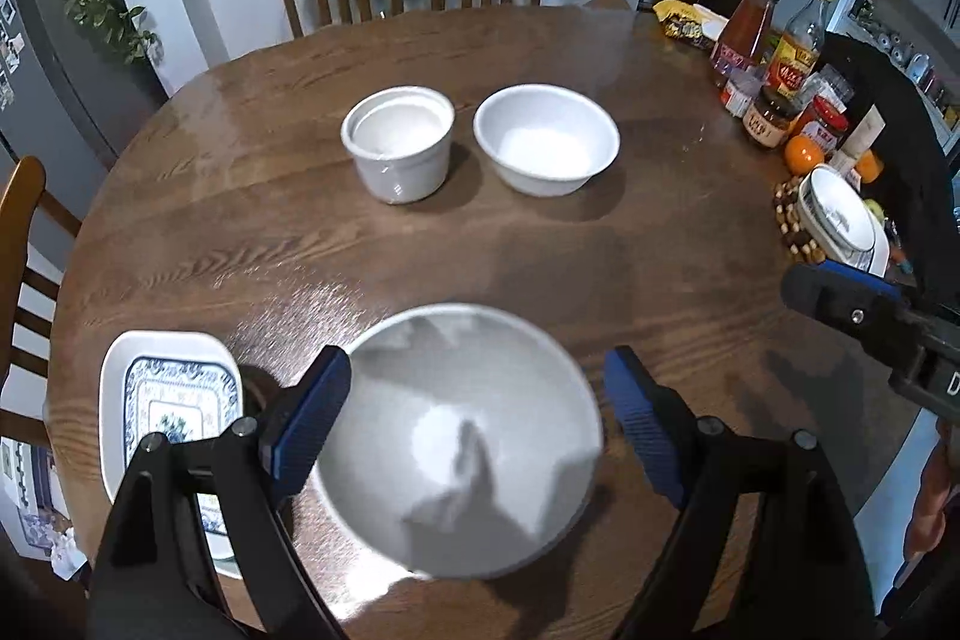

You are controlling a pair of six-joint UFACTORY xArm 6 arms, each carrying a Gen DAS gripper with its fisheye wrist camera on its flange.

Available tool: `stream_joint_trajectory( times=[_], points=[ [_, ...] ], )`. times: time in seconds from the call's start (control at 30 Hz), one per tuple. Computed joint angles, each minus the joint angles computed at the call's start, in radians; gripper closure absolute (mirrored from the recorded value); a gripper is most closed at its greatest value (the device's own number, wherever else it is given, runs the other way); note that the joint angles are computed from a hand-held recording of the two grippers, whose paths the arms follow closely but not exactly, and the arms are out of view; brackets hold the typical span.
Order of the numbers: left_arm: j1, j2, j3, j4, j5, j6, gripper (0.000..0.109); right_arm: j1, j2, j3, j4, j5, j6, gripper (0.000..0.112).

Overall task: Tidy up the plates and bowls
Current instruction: 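Slide the large white bowl toward the person with both grippers, then open them, then move both grippers to the smaller white bowl and grasp its rim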

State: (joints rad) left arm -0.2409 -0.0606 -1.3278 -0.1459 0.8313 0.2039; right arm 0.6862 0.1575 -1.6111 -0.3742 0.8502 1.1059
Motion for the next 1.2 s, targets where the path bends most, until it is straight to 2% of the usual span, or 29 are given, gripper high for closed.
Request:
stream_joint_trajectory(
  times=[0.23, 0.37, 0.57, 0.77, 0.9, 1.07, 1.2],
  points=[
    [-0.033, 0.103, -0.128, 0.04, -0.003, -0.071, 0.022, -0.035, 0.046, -0.112, -0.021, 0.065, -0.078, 0.061],
    [-0.042, 0.174, -0.216, 0.056, 0.022, -0.121, 0.022, -0.057, 0.094, -0.194, -0.016, 0.088, -0.132, 0.061],
    [-0.046, 0.287, -0.35, 0.043, 0.098, -0.172, 0.022, -0.106, 0.192, -0.313, 0.069, 0.096, -0.233, 0.061],
    [-0.034, 0.427, -0.528, 0.003, 0.202, -0.239, 0.023, -0.159, 0.288, -0.39, 0.183, 0.073, -0.33, 0.061],
    [-0.027, 0.487, -0.598, 0.0, 0.204, -0.314, 0.023, -0.187, 0.358, -0.435, 0.261, 0.046, -0.374, 0.061],
    [-0.03, 0.59, -0.723, 0.024, 0.251, -0.38, 0.023, -0.211, 0.415, -0.447, 0.312, -0.022, -0.352, 0.061],
    [-0.032, 0.652, -0.802, 0.023, 0.289, -0.384, 0.024, -0.227, 0.441, -0.445, 0.363, -0.053, -0.347, 0.061]
  ],
)
